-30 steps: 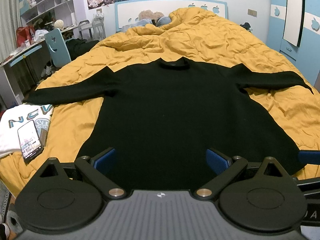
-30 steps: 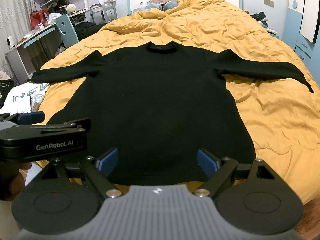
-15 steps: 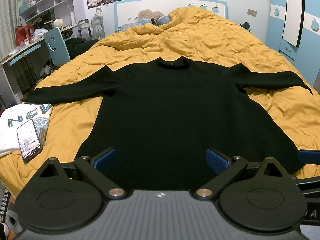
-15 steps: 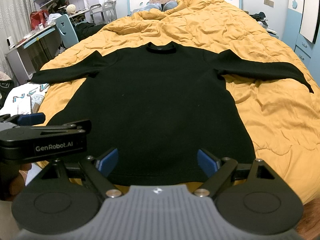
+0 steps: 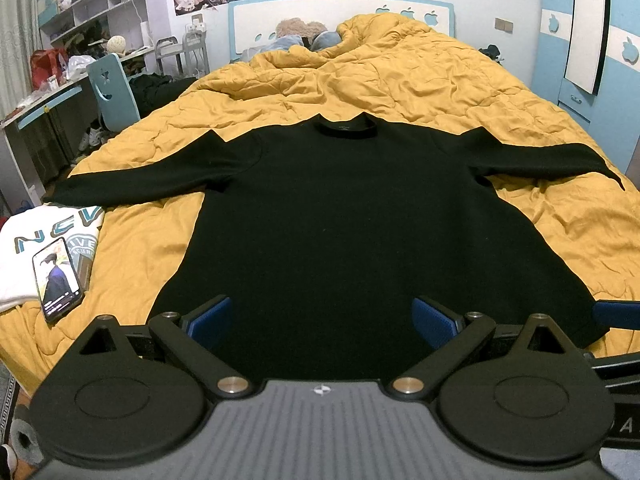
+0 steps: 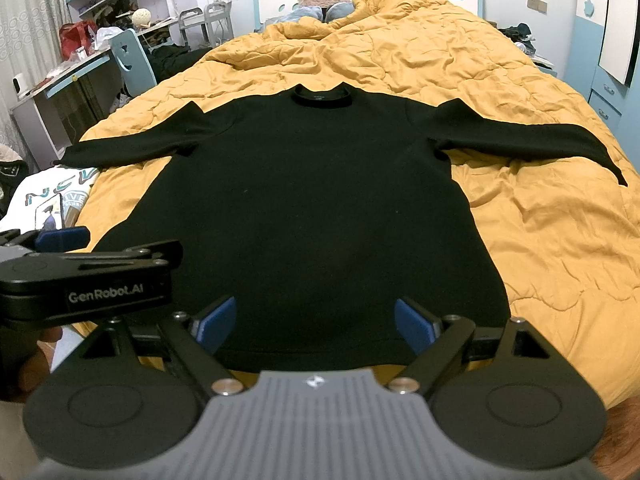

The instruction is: Fold small clothes

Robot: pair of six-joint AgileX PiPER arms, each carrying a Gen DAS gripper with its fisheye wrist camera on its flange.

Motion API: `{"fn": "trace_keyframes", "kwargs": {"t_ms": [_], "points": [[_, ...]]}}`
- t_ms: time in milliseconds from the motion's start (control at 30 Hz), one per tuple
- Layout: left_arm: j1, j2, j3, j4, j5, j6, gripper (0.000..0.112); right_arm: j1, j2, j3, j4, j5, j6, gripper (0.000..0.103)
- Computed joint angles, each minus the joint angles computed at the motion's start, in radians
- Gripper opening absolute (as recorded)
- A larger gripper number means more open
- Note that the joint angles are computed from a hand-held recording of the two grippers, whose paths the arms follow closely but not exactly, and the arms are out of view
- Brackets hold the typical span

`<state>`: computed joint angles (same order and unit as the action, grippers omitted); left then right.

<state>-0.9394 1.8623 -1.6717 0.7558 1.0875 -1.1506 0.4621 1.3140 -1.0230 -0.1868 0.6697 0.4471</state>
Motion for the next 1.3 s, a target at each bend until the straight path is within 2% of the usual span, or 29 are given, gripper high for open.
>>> {"fn": "trace_keyframes", "kwargs": {"t_ms": [467,600,700,767,867,933,1000,1067,1133,1233,1300], "points": [[0.035,0.032,-0.05,-0.07,-0.017,0.062,0.103,-0.061,0.014,-0.028,0.077,0.035,-0.08,0.082],[0.07,0.002,-0.008,-0.101,-0.113,0.074,0.103,-0.09,0.035,-0.035,0.096,0.014,-0.116,0.082],[0.109,-0.014,0.019,-0.122,-0.18,0.067,0.103,-0.131,0.049,-0.033,0.12,-0.041,-0.159,0.082],[0.146,-0.027,0.042,-0.146,-0.236,0.065,0.103,-0.188,0.058,-0.026,0.22,-0.103,-0.256,0.082],[0.204,-0.034,0.062,-0.163,-0.308,0.066,0.103,-0.269,0.103,-0.049,0.404,-0.148,-0.423,0.082],[0.232,-0.029,0.055,-0.163,-0.325,0.077,0.103,-0.285,0.136,-0.065,0.413,-0.19,-0.441,0.082],[0.275,-0.019,0.04,-0.189,-0.35,0.11,0.103,-0.294,0.154,-0.056,0.427,-0.268,-0.462,0.082],[0.328,-0.02,0.049,-0.243,-0.407,0.138,0.103,-0.293,0.169,-0.033,0.386,-0.399,-0.415,0.082],[0.394,-0.026,0.078,-0.294,-0.48,0.134,0.103,-0.298,0.203,-0.036,0.402,-0.491,-0.429,0.082],[0.523,-0.021,0.099,-0.445,-0.565,0.176,0.103,-0.319,0.287,-0.109,0.491,-0.512,-0.526,0.082],[0.607,0.005,0.067,-0.538,-0.565,0.236,0.103,-0.32,0.345,-0.159,0.457,-0.533,-0.506,0.082]]}}
